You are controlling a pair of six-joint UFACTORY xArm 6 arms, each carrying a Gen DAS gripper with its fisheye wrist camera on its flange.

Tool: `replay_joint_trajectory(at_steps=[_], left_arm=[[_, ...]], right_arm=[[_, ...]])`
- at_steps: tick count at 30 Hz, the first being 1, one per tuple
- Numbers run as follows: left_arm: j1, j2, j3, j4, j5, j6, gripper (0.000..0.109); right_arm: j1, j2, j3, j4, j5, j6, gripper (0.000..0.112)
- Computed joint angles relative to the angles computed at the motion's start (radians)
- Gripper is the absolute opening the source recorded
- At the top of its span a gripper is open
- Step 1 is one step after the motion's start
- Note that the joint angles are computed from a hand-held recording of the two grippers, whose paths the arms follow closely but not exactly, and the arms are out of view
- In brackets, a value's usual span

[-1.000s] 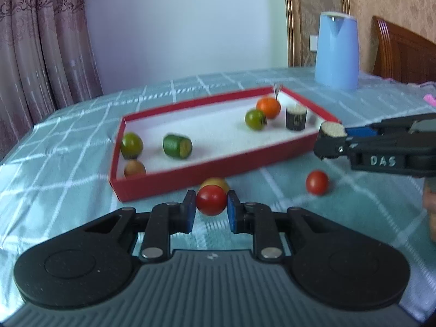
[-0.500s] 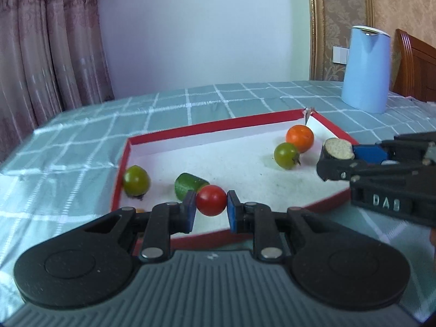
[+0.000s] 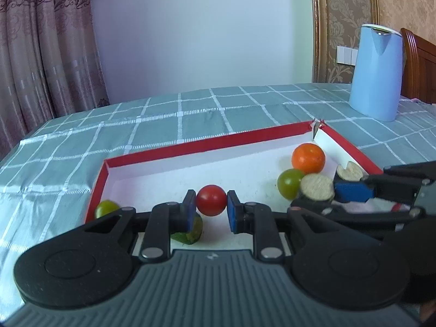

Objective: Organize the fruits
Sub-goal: 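Carry the cylinder piece and cherry tomato into the tray and open both grippers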

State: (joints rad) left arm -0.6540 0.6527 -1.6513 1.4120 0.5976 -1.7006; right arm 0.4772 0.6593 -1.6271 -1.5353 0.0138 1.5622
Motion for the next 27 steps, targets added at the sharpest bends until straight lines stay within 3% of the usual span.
replay_joint_trajectory(at_steps=[11, 18, 22, 27], left_arm=[[0.019, 0.115, -0.176, -0.096, 0.078, 0.123, 0.022], [0.022, 0.198, -0.293, -0.154, 0.169, 0.189, 0.022], [0.028, 0.173, -0.257, -0.141, 0.148, 0.164, 0.022], [0.021, 0.176, -0.26, -0.149, 0.187, 0.171, 0.024]], right_arm=[[0.02, 0.057, -0.032, 0.346, 0.012, -0.332, 0.032], [0.032, 0.094, -0.081, 0.447, 0.051, -0.411, 0.032], [0.038, 0.098, -0.087, 0.496, 0.059, -0.46, 0.032], [0.033, 0.096, -0.081, 0.504, 0.046, -0.466, 0.032]])
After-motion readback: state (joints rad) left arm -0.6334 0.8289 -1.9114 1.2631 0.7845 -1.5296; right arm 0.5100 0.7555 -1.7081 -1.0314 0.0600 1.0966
